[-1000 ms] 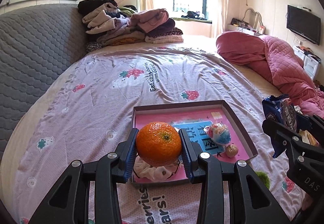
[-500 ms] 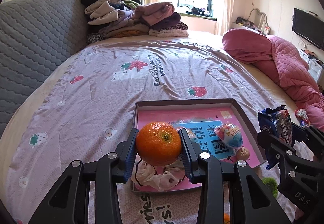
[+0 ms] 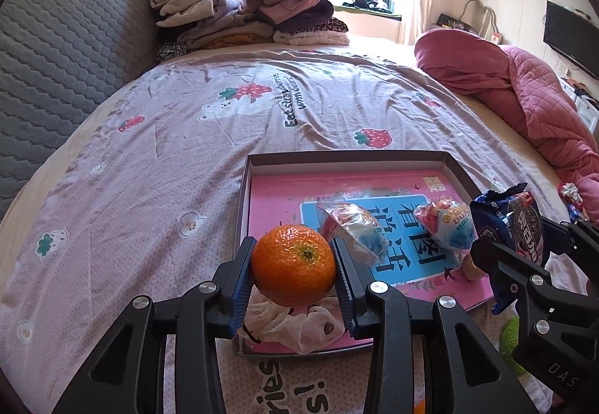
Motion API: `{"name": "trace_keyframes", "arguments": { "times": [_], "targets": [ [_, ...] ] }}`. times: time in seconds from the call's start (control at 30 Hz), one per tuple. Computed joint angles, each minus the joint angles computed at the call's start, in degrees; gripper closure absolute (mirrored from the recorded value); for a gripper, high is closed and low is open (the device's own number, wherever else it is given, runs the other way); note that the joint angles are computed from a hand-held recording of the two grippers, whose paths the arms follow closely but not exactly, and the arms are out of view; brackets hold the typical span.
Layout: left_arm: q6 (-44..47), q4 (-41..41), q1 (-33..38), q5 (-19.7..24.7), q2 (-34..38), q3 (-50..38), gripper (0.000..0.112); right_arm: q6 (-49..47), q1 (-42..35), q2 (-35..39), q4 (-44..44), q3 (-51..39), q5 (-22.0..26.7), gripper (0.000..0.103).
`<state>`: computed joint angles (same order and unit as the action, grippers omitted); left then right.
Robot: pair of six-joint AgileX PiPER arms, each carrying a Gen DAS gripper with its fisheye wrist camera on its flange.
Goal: Organize objects
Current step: 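Lower the held orange onto the scrunchie while the right tool lowers the blue cookie pack into the tray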
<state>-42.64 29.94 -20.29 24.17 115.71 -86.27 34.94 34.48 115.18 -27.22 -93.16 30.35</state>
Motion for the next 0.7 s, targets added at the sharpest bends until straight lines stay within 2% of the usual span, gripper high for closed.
{"name": "trace_keyframes", "arguments": {
  "times": [0.7],
  "targets": [
    [2.35,-0.9,0.61,-0.1,6.47,-3.7,0.072,-5.15,-0.81,9.12,5.35,-7.54,3.39,0.051]
  ]
}}
